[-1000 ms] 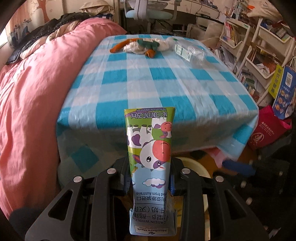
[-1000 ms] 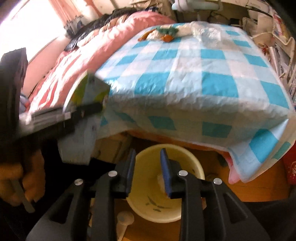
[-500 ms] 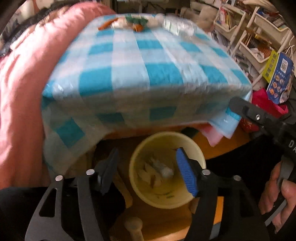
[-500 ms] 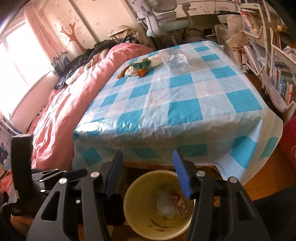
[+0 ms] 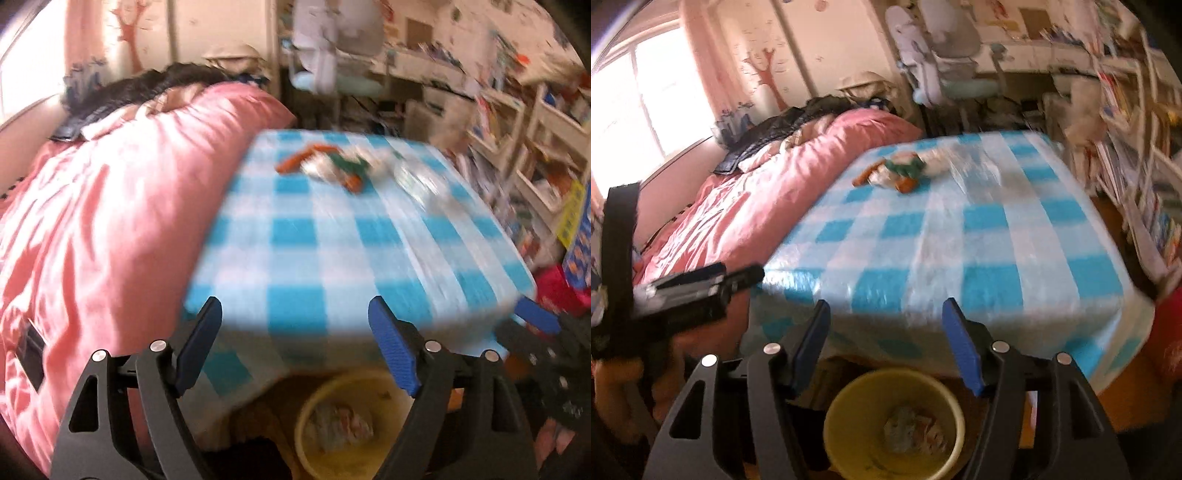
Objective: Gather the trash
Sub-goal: 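Raise both open tools back toward the remaining trash on the table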
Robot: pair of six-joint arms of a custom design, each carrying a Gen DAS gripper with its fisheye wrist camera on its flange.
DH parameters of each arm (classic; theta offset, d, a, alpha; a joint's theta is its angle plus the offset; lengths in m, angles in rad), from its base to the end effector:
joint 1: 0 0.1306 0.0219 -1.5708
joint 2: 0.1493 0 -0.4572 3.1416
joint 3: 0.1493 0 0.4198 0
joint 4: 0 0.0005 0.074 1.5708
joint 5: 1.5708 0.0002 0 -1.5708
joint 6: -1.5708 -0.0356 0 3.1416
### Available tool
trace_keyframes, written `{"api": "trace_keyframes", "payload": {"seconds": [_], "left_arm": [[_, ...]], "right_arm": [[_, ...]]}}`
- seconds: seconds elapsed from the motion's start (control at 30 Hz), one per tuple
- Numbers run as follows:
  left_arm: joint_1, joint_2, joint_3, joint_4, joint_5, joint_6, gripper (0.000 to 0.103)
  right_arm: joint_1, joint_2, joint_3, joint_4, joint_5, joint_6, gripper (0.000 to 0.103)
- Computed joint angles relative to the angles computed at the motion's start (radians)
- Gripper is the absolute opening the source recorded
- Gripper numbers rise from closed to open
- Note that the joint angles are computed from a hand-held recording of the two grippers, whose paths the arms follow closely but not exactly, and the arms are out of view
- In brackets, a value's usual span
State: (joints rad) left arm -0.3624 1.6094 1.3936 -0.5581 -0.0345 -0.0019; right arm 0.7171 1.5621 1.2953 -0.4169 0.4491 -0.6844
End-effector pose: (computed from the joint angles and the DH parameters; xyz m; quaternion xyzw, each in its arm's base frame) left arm 0.5572 -0.2105 0.4131 0.1604 0.9075 -0.0539 0.3845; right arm 0.4424 0.3646 0.4055 0.0812 0.8820 0.1160 0.4495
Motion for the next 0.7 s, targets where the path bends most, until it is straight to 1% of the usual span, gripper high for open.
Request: {"api": "trace_keyframes", "payload": {"seconds": [0.1, 0.23, 0.37, 0.43, 0.6, 0.7], "left_arm": [[0.019, 0.046, 0.067, 0.022, -0.032, 0.021, 0.079], [0.040, 0.116, 0.162, 0.031, -0.058, 0.050, 0.079], [0.051, 0.177, 0.243, 0.008, -0.064, 0.080, 0.079], [0.052, 0.205, 0.285, -0.003, -0.067, 0.085, 0.079], [0.046, 0.266, 0.365, -0.026, -0.070, 0.090, 0.079], [0.042, 0.309, 0.424, -0.051, -0.071, 0.095, 0.079]], "right_arm": [[-0.030, 0.014, 0.034, 0.007, -0.009, 0.049, 0.062], [-0.064, 0.031, 0.054, 0.013, -0.033, 0.068, 0.062], [-0.079, 0.047, 0.055, 0.018, -0.063, 0.041, 0.062], [-0.080, 0.060, 0.064, 0.006, -0.081, 0.035, 0.062], [-0.092, 0.084, 0.098, -0.009, -0.123, 0.039, 0.062], [-0.101, 0.102, 0.130, -0.024, -0.128, 0.059, 0.062]]}}
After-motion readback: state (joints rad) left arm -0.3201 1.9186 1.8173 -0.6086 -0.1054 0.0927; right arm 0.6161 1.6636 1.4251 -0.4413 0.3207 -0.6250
